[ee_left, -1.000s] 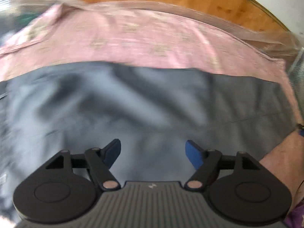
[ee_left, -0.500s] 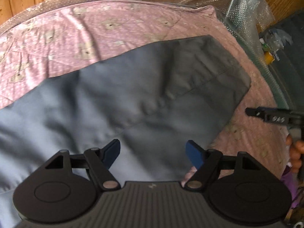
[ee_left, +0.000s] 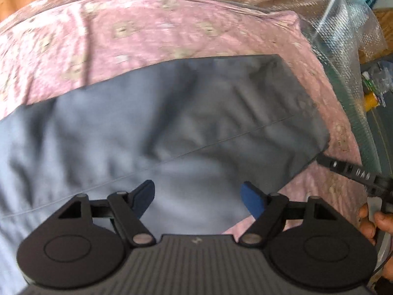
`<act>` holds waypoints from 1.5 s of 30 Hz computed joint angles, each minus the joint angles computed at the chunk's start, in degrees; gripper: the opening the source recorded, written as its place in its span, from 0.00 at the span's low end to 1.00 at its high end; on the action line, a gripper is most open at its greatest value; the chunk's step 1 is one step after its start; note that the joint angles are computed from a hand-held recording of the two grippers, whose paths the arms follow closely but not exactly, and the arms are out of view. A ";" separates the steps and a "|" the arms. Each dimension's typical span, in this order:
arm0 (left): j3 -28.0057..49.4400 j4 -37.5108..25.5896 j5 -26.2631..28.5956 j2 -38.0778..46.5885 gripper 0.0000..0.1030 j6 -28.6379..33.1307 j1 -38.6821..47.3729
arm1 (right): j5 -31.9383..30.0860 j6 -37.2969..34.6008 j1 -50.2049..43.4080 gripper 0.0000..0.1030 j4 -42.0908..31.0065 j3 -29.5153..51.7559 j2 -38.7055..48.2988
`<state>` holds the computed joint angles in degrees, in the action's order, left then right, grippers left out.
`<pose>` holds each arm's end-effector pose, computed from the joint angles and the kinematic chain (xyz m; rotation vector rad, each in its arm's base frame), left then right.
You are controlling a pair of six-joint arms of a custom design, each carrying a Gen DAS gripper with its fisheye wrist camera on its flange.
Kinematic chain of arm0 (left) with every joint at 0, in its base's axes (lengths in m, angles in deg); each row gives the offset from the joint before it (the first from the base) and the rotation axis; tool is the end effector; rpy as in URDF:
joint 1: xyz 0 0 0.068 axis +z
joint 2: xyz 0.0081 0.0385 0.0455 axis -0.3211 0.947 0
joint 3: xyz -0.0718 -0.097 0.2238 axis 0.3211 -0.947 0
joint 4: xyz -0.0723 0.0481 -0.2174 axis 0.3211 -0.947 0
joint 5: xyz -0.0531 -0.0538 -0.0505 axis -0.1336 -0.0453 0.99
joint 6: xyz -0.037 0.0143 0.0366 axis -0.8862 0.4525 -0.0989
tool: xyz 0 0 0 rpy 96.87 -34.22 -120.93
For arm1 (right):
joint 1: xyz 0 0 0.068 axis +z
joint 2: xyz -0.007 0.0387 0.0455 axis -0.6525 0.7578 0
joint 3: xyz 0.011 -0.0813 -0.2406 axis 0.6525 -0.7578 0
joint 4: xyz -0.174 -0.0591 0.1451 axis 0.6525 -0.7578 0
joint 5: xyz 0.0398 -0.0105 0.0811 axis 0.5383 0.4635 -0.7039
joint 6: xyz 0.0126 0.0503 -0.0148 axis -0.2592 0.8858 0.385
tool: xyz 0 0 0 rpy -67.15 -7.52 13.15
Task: Fold clothes
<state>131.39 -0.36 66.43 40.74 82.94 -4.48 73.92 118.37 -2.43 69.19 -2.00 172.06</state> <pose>0.3177 0.0675 0.1911 0.5036 2.7904 -0.3960 0.2185 0.1594 0.1381 0.5950 2.4981 0.2836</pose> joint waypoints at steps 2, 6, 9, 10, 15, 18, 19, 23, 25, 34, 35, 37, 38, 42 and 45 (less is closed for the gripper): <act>-1.75 2.26 -1.52 -0.82 0.77 -3.49 -4.51 | -0.99 2.21 -3.34 0.67 6.92 -6.30 -2.78; -1.58 4.18 -3.42 -0.87 0.77 -8.96 -12.16 | -3.66 4.27 -9.53 0.70 22.88 -16.70 -4.32; 1.05 4.67 -4.47 0.49 0.77 -12.76 -17.33 | -6.09 1.56 -11.53 0.69 30.90 -18.15 -1.56; 2.50 4.58 -4.73 1.23 0.77 -13.99 -18.93 | -6.78 0.96 -11.87 0.66 32.17 -17.86 -0.59; 13.73 1.94 -4.50 6.85 0.80 -20.30 -25.90 | -8.97 -1.82 -12.95 0.20 34.12 -16.04 1.97; 21.47 0.03 -4.35 10.80 0.83 -22.56 -29.44 | -7.82 -7.56 -11.88 0.07 30.81 -14.14 0.42; 23.94 -0.53 -4.49 12.15 0.84 -22.95 -30.54 | -5.91 -10.17 -10.36 0.06 28.73 -13.22 -0.83; 32.12 -4.26 -8.96 19.15 0.86 -21.28 -34.29 | 1.68 -19.33 -3.11 0.06 22.74 -9.28 -4.78; 35.26 -5.90 -12.47 22.39 0.84 -20.28 -35.54 | 3.70 -23.31 0.14 0.06 20.82 -6.73 -5.33; 18.66 -1.29 -3.38 10.92 0.09 -19.18 -16.61 | -0.30 -33.02 7.77 0.15 26.75 -0.54 -1.60; 16.64 -0.83 -2.45 10.35 0.09 -18.57 -13.78 | -3.44 -33.29 7.62 0.29 27.95 -0.47 -1.74; 13.72 -0.34 -0.81 10.13 0.09 -17.10 -8.10 | -11.13 -33.05 6.63 0.44 30.26 -0.39 -1.67; 12.88 -0.39 -0.07 10.44 0.09 -16.27 -5.22 | -13.43 -32.32 6.23 0.42 30.99 -0.12 -1.12; 9.56 3.88 0.32 12.76 0.09 -16.33 -1.25 | -19.10 -27.05 4.22 0.29 31.55 3.12 4.83; 8.01 6.48 2.19 13.72 0.11 -15.27 0.35 | -20.00 -26.43 3.60 0.16 23.74 9.43 11.74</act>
<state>139.40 6.12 68.61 54.46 67.67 -4.12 53.92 91.94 1.16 92.93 7.43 183.80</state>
